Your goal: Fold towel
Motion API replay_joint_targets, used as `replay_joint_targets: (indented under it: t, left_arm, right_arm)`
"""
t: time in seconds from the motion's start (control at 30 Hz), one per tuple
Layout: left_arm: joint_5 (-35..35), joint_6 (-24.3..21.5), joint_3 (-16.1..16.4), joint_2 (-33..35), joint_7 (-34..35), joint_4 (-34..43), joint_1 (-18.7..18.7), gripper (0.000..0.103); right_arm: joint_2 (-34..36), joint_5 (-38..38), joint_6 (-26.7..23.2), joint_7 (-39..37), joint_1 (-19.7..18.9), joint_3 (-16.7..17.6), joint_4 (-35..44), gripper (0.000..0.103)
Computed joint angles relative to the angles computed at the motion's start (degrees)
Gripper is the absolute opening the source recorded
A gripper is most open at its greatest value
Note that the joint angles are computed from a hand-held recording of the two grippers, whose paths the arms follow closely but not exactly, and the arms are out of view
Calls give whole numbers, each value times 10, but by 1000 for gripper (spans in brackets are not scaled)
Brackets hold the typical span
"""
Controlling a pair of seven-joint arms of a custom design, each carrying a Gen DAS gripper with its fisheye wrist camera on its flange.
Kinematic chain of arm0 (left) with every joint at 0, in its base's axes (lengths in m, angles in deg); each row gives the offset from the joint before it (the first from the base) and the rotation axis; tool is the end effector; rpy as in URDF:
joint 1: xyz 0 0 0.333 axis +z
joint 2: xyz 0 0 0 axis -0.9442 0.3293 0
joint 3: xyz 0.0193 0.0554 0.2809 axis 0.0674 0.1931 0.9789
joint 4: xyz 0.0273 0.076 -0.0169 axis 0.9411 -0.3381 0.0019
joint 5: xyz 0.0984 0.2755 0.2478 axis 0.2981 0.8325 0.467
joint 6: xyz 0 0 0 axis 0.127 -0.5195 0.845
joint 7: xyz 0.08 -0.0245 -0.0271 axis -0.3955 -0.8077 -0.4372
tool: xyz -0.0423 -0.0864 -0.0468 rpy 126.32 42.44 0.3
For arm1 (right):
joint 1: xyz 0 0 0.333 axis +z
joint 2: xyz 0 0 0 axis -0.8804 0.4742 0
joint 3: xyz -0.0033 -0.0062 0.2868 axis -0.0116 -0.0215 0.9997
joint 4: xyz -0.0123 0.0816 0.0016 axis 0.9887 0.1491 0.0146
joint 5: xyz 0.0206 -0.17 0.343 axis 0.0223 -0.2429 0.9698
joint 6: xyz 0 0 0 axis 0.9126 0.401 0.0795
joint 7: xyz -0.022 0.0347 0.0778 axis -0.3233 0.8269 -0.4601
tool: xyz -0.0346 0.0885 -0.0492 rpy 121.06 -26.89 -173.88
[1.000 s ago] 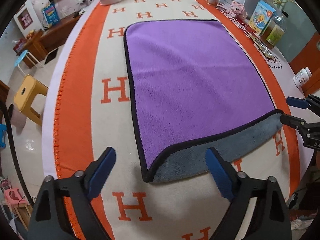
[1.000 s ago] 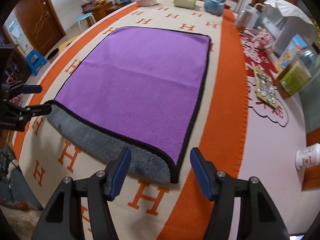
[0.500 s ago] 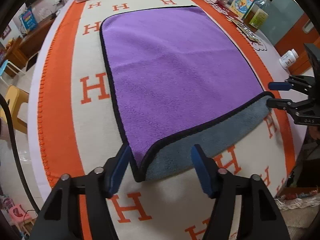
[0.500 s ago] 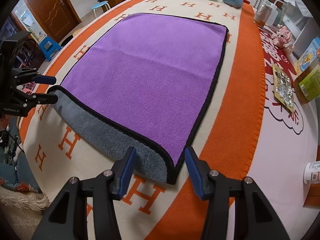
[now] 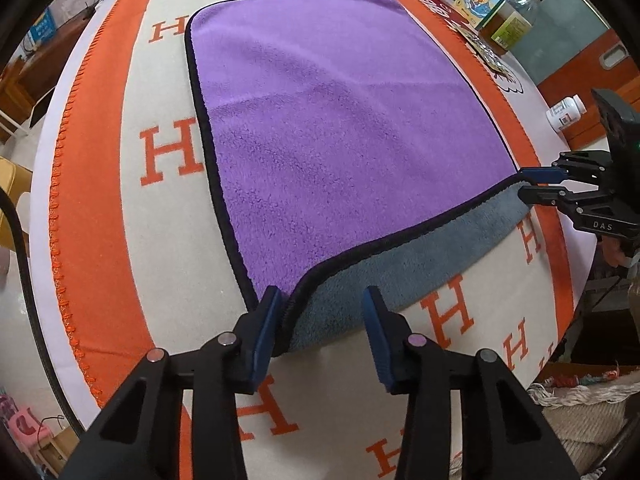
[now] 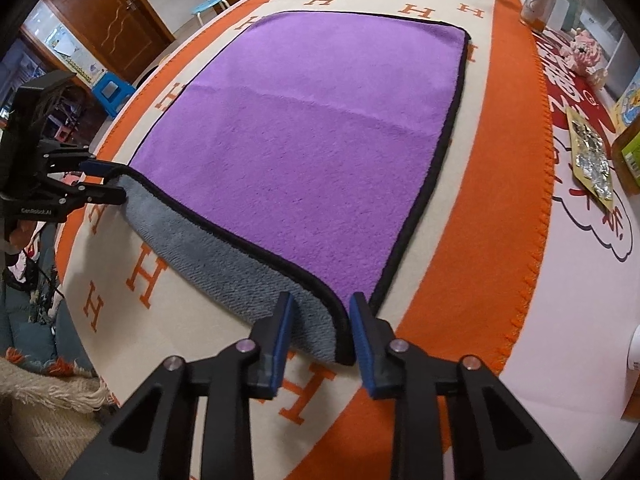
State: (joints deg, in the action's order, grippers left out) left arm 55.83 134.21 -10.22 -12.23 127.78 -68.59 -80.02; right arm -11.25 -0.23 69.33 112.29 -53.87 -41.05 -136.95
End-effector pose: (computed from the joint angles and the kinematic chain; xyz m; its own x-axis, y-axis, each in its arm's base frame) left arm 0.5176 -0.1977 0.4246 -0.3504 -0.9085 0.2276 -0.9318 0.3134 -0.1834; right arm 0.4960 0.0440 0.4781 0.4971 -0.8516 -0.1662 -0.8595 -0.4571 -0.2285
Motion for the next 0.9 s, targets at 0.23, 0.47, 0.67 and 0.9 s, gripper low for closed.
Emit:
replay_joint_targets:
  t: [0.23, 0.47, 0.67, 0.9]
  left_arm:
    - [-2, -7, 4, 4, 4, 3, 5, 33]
    - [25, -9, 0, 2, -4, 6, 2, 8]
    - [62, -25, -3, -8, -31, 4, -4, 4]
    - [104, -8, -4, -20, -99, 18, -2, 4]
  right_arm:
    - [-2, -6, 6, 6, 1, 2, -4, 16]
    - [-17, -19, 19, 14, 3, 4, -19, 5]
    - [-39, -27, 38, 36, 8, 4, -34, 5]
    - [-54, -40, 75, 54, 15, 4, -32, 5]
